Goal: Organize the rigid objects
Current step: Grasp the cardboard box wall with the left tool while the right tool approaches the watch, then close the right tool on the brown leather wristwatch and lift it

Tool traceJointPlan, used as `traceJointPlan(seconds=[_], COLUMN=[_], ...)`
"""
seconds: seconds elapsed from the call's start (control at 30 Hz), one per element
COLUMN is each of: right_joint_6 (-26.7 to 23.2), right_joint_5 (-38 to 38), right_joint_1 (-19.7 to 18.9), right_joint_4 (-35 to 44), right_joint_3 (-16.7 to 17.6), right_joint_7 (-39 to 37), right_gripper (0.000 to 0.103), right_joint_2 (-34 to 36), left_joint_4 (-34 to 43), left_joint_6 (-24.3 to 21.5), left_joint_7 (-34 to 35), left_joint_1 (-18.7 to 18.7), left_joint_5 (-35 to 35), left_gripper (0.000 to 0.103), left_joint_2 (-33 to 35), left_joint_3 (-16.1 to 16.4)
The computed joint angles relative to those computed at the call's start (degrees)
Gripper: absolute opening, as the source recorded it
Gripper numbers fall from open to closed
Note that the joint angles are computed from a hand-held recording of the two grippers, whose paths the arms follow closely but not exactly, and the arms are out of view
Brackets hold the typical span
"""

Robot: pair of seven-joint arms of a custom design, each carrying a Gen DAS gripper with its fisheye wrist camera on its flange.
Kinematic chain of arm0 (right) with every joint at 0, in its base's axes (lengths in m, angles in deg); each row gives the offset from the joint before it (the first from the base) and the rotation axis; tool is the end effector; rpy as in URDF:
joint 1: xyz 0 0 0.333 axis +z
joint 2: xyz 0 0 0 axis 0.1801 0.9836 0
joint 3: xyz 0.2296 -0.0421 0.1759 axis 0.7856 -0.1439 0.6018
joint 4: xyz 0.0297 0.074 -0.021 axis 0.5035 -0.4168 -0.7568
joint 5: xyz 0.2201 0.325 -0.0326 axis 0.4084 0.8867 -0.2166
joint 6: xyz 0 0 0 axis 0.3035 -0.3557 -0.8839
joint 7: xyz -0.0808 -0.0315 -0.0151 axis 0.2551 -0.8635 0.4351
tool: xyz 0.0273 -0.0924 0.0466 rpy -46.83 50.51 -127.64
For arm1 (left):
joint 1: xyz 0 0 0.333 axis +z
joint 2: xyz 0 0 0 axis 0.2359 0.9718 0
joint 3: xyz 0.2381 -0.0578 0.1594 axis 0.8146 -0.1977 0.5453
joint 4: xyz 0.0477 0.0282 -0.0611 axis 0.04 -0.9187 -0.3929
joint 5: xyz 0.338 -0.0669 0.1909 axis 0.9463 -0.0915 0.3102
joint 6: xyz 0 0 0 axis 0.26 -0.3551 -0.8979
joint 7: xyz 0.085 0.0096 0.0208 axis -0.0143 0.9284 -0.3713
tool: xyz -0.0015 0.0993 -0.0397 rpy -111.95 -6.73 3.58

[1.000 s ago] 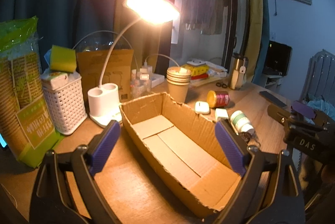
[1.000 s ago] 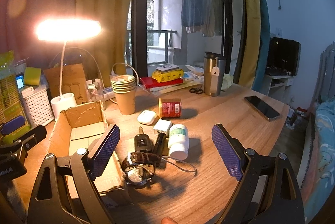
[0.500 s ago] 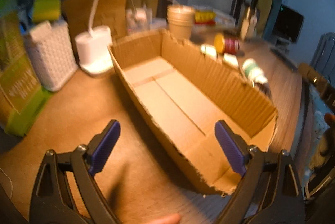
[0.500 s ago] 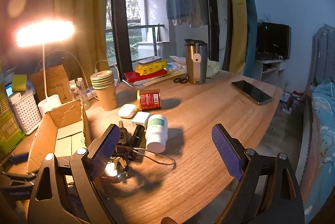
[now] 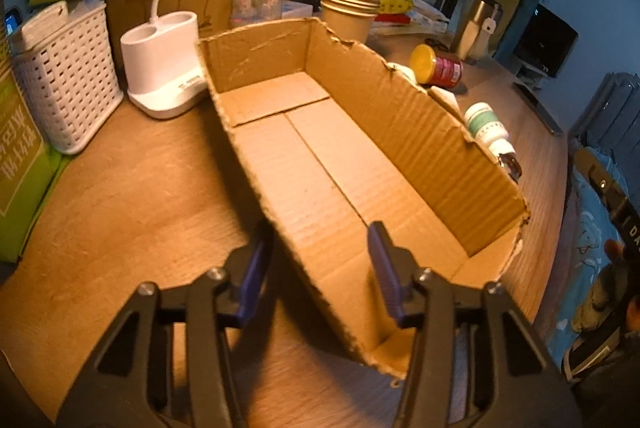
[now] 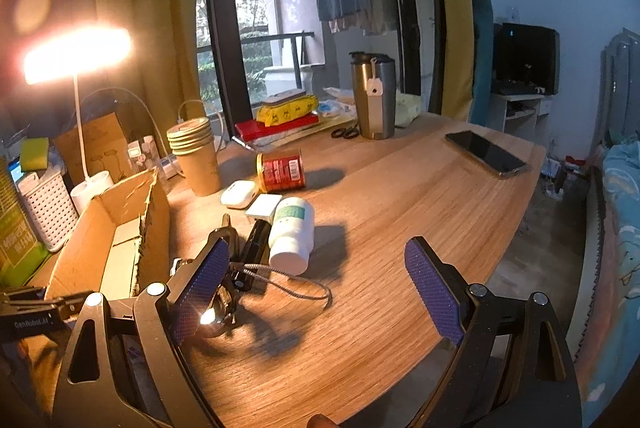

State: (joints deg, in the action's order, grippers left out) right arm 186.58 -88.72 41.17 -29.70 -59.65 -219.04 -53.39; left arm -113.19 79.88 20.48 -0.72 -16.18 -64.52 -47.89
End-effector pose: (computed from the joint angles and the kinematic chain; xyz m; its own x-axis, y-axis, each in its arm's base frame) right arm 0.4261 0.4070 0.4761 0.0168 -0.9960 -0.0873 -0.4950 0.0676 -0.8662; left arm 0.4363 -0.3270 0.4512 -0.0184 -0.9843 0.1754 -0.7818 -0.0952 -0.6162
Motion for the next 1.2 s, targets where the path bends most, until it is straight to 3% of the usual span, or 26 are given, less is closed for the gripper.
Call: traceJointPlan(seconds=[0.17,0.23,0.4,0.47,0.57,0.63,0.73,0.97,1.13,1.2], right_joint_6=[3.63,5.2,9.73,11.24,12.34,12.85,11.3,8.94,6.84,5.47], right_joint_5=[2.32,4.13,8.71,11.14,15.76,18.95,22.84,30.99,36.06,36.25], right_joint_1=[-0.4,-0.38,0.32,0.82,1.7,2.27,3.59,5.03,5.61,6.45], right_joint_4=[0.57,1.26,3.27,4.15,6.2,7.69,10.14,14.25,16.29,17.34], right_joint_3=[-0.58,-0.82,-1.6,-1.88,-2.34,-2.72,-3.33,-4.16,-4.23,-4.73], right_joint_7=[-2.51,-4.71,-10.79,-13.93,-19.87,-23.74,-28.83,-38.36,-44.01,-45.09], right_gripper=[0.092,0.092,0.092,0.092,0.092,0.092,0.092,0.092,0.091,0.079], right_joint_2=[1.16,2.26,5.43,6.86,9.36,10.98,13.13,16.88,18.56,19.26], left_joint_4=[-1.86,-2.2,-0.76,-0.07,0.74,0.9,0.87,-1.43,-2.91,-3.11], left_joint_6=[-1.08,-1.25,-2.04,-1.13,-0.41,0.2,2.98,7.47,7.87,7.95], left_joint_7=[3.18,6.66,7.46,11.86,22.84,23.91,26.9,28.2,30.53,30.82], left_joint_1=[0.75,0.83,2.69,2.27,0.62,1.0,0.72,1.15,1.01,1.29], left_joint_5=[-0.9,-2.1,0.71,-1.42,-10.27,-12.08,-17.26,-20.77,-24.43,-24.88], left_gripper=[0.031,0.031,0.028,0.028,0.031,0.03,0.032,0.031,0.03,0.03], left_joint_2=[-2.76,-3.26,-2.33,-1.32,-0.05,0.32,1.71,1.21,-0.09,-0.26], left_joint_3=[0.35,0.65,-0.2,1.11,3.56,3.66,4.36,4.3,3.91,3.75])
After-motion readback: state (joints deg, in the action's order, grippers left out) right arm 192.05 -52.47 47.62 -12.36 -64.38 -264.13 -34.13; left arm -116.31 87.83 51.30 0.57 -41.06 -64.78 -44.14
